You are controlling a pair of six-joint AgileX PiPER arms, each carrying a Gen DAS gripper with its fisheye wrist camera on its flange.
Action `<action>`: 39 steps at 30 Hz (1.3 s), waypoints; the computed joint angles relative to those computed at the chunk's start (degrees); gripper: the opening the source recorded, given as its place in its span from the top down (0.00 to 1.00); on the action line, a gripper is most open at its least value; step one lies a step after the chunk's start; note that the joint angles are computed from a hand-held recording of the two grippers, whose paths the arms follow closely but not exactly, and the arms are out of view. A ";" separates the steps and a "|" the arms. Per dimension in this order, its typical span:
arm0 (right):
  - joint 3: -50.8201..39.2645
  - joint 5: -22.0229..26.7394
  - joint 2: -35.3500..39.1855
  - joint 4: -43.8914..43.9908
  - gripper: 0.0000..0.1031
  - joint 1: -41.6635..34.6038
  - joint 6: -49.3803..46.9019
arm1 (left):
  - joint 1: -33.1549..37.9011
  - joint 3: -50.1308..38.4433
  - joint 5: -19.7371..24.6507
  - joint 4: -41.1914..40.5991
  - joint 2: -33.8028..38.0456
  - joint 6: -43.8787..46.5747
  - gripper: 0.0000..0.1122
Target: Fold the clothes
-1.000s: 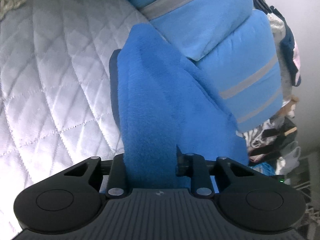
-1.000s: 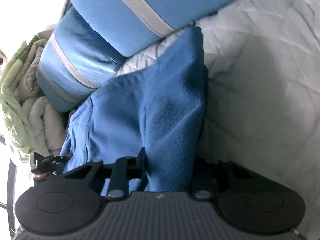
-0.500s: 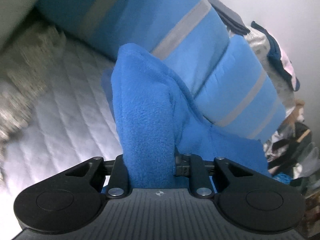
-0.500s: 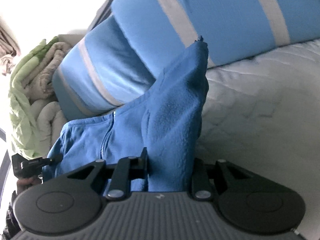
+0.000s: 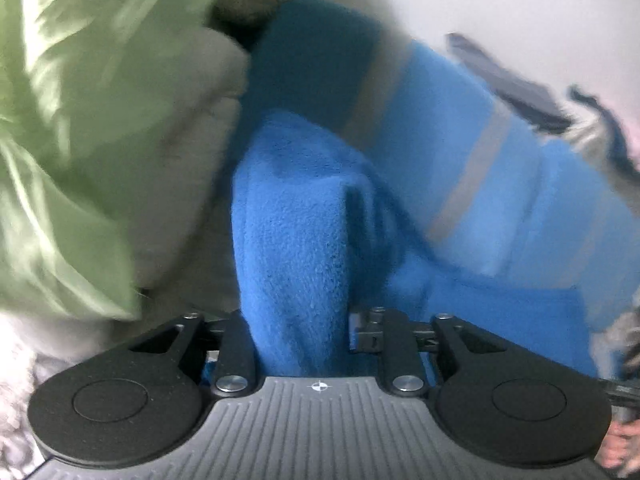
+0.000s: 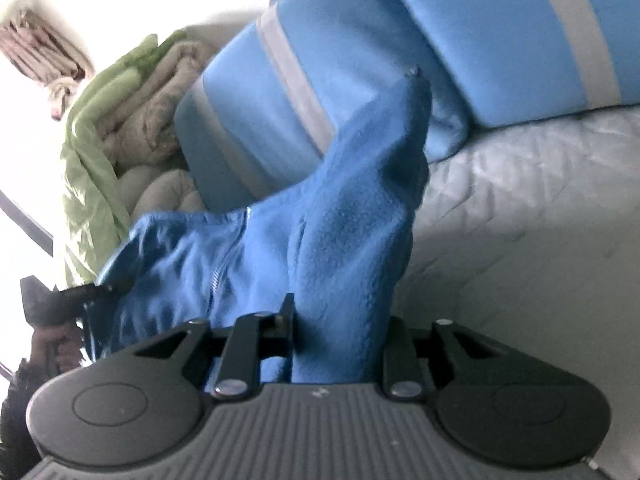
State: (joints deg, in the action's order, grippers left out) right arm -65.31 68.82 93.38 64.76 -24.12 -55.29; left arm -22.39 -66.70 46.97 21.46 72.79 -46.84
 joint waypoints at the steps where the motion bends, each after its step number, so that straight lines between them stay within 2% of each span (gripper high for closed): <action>1: 0.78 -3.82 -0.91 -2.27 0.31 2.85 0.81 | -0.39 -0.63 2.34 3.83 1.73 -2.67 0.64; 3: 3.87 -12.87 -4.38 -7.64 0.01 6.91 1.38 | -3.01 -1.25 8.04 13.81 5.42 -10.49 0.64; 4: 5.28 -15.11 -5.66 -7.52 0.01 6.85 -0.48 | -4.99 -1.27 11.60 19.32 7.49 -15.09 0.59; 6: 7.61 -18.55 -7.71 -6.89 0.01 6.29 -4.01 | -8.07 0.69 12.92 26.05 8.61 -20.22 0.53; 8: 6.89 -15.95 -6.77 -5.81 0.01 3.60 -3.75 | -10.73 2.64 13.32 31.15 9.20 -24.49 0.44; 11: 5.45 -12.09 -5.04 -4.77 0.01 -0.25 -2.44 | -12.39 3.97 12.26 32.11 9.46 -26.74 0.44; 14: 3.60 -9.70 -1.81 -4.91 0.01 -2.32 3.13 | -12.81 5.19 11.17 32.12 9.55 -28.75 0.44; 16: 2.33 -5.87 0.89 -4.03 0.01 -4.64 4.60 | -13.22 7.18 10.26 33.37 9.60 -31.81 0.44; 18: 1.83 -4.55 1.65 -4.19 0.01 -5.62 5.01 | -13.60 10.72 9.63 34.75 9.08 -35.25 0.44; 21: 1.88 -3.80 1.52 -4.59 0.01 -6.73 4.07 | -12.06 14.52 4.86 31.98 9.20 -36.94 0.44; 23: 2.07 -3.35 1.24 -4.84 0.01 -7.62 2.76 | -11.87 18.96 0.57 32.80 8.34 -41.63 0.44; 25: 2.06 -3.09 1.57 -4.86 0.01 -8.32 1.83 | -12.12 24.04 -3.53 37.42 8.01 -49.69 0.44; 28: 2.02 -3.28 2.16 -5.57 0.01 -9.08 1.72 | -12.71 29.85 -6.84 46.58 8.94 -63.17 0.43; 29: 1.91 -3.42 2.47 -5.96 0.01 -9.24 2.08 | -13.15 31.00 -7.04 49.68 9.95 -67.24 0.43; 31: 1.85 -3.73 3.10 -6.66 0.01 -9.62 2.63 | -15.14 31.32 -4.62 53.31 12.44 -71.17 0.41; 35: 1.90 -4.63 3.89 -8.25 0.01 -10.32 2.84 | -17.84 28.97 -0.09 50.22 14.54 -68.68 0.39; 39: 3.94 -8.77 1.82 -10.66 0.01 -10.50 0.09 | -18.65 25.42 2.78 44.29 14.30 -62.39 0.37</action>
